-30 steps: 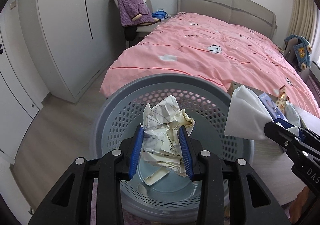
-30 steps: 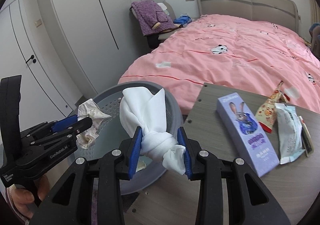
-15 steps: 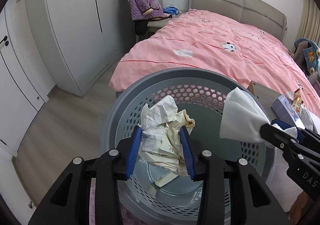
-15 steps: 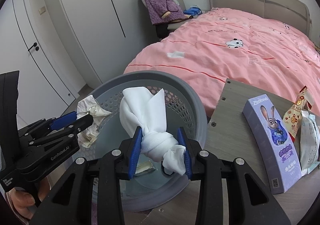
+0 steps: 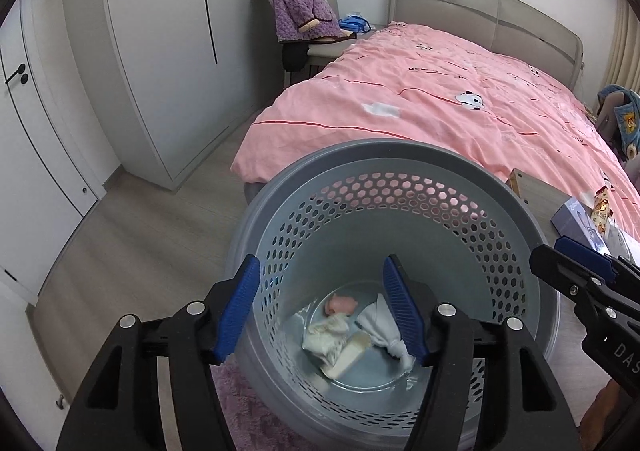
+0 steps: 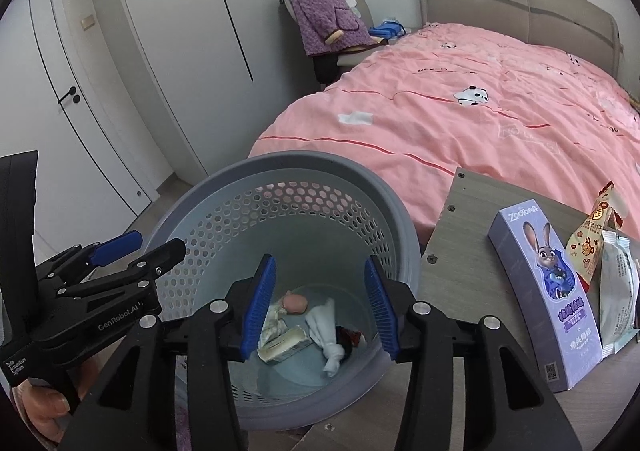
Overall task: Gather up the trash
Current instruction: 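Move both tools back from the basket toward the table items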
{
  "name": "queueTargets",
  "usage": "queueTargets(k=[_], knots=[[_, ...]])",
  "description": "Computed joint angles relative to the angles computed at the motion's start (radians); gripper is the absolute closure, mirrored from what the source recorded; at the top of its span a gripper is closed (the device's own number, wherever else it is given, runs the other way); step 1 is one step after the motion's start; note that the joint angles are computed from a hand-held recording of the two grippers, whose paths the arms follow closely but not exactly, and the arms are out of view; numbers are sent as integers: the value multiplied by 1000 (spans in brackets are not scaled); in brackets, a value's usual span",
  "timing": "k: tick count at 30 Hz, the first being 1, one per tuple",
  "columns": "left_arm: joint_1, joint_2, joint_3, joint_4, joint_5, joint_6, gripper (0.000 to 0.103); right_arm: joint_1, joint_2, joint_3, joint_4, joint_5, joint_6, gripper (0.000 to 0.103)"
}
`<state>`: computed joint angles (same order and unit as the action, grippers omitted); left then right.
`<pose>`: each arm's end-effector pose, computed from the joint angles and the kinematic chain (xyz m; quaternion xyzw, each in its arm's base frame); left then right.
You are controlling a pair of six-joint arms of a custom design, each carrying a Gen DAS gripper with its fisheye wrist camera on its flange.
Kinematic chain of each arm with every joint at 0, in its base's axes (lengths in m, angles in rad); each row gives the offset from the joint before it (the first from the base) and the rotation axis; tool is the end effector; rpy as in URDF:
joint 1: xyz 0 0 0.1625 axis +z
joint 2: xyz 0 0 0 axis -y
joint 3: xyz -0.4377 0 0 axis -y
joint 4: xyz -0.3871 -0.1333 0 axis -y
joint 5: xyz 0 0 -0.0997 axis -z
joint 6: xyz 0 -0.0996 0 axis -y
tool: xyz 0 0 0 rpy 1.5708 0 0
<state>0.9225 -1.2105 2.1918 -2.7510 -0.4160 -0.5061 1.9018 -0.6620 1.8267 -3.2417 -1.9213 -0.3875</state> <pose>-0.1081 -0.5143 0.2306 0.0052 0.8355 -0.3661 0.4098 0.2987 -0.5643 0.0425 0.2943 -0.9078 0.2417 0.1757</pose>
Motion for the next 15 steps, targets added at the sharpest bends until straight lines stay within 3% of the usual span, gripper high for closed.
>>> queueTargets(k=[15], knots=[[-19, -12, 12, 36, 21, -35, 38, -3, -1, 4, 3, -1, 3, 57]])
